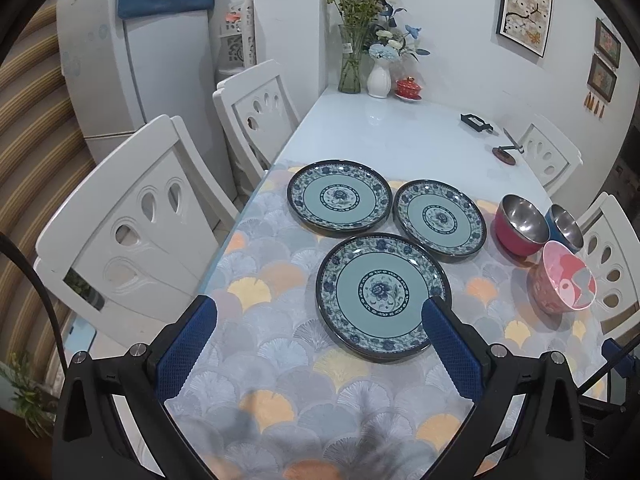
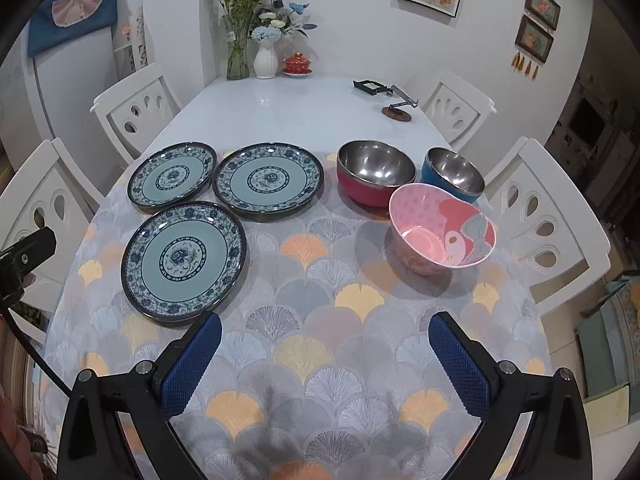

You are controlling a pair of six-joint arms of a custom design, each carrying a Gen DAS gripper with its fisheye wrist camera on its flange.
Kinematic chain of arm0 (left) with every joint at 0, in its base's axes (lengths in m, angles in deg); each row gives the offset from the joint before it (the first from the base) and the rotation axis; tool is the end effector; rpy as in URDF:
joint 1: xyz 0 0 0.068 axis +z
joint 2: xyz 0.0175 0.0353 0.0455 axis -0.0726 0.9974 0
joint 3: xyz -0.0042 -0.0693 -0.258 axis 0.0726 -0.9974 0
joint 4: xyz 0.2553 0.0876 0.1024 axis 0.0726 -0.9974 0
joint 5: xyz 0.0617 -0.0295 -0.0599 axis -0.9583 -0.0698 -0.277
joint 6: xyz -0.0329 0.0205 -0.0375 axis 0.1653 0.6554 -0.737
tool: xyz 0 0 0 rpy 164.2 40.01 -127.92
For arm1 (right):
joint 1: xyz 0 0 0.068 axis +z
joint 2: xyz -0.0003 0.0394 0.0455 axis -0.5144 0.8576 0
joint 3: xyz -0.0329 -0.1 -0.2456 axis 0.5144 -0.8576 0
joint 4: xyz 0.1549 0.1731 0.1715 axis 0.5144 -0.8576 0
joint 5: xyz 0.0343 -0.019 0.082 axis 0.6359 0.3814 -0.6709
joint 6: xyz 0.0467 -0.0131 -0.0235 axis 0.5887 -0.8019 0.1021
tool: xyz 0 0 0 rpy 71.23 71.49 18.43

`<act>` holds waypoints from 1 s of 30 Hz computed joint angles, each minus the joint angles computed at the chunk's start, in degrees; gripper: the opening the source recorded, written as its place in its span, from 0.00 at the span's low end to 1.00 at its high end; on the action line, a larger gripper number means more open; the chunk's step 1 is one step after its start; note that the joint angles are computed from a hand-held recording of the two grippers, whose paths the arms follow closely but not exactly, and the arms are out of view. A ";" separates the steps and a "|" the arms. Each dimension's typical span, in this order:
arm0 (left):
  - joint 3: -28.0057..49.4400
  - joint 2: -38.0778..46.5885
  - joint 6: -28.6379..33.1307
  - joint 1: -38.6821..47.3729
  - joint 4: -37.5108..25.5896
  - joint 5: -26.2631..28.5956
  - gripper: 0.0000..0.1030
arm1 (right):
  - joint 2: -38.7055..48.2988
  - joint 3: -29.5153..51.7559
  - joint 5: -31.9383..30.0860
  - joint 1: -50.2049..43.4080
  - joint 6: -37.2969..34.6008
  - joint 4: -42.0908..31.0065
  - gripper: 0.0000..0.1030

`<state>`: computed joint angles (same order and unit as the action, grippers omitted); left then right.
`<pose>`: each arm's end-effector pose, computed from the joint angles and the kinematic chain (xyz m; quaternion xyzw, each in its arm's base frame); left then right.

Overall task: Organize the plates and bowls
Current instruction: 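Move both tools toward the blue-and-white plate nearest the tools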

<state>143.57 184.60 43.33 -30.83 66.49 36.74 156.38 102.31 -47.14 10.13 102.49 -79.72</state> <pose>0.3464 -0.1718 0.1938 0.1700 0.9191 -0.0703 0.3484 0.2177 0.1627 0.1885 0.2682 0.9148 -0.1359 0.2696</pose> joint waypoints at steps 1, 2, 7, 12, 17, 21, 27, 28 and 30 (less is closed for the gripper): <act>0.04 0.05 -0.15 -0.01 -0.07 0.00 0.99 | 0.05 -0.08 -0.33 -0.10 -0.04 0.12 1.00; 0.00 0.03 -0.29 0.04 -0.12 0.06 0.99 | 0.16 -0.17 -0.67 -0.14 0.15 0.21 1.00; -0.43 -0.12 -0.73 0.66 -0.31 0.22 0.99 | 0.55 -0.32 -1.56 -0.12 0.70 0.86 1.00; -0.66 -0.18 -0.63 1.47 -0.35 0.53 0.99 | 1.46 0.20 -1.76 0.23 0.48 1.61 1.00; -0.72 -0.38 -0.40 1.92 -0.35 0.59 0.99 | 2.41 1.03 -1.83 0.23 -0.29 2.20 1.00; -0.48 -0.13 -0.30 2.15 -0.25 0.63 0.99 | 2.63 1.50 -1.53 0.18 -0.39 2.10 1.00; -0.31 0.22 0.06 2.25 -0.13 0.90 0.99 | 2.62 1.61 -1.54 -0.41 -0.67 2.29 1.00; -0.12 0.37 0.04 2.13 -0.20 0.84 0.99 | 2.59 1.55 -1.61 -0.53 -0.71 2.38 1.00; 0.18 0.65 0.10 1.99 -0.27 0.74 0.99 | 2.61 1.48 -1.87 -0.81 -0.90 2.61 1.00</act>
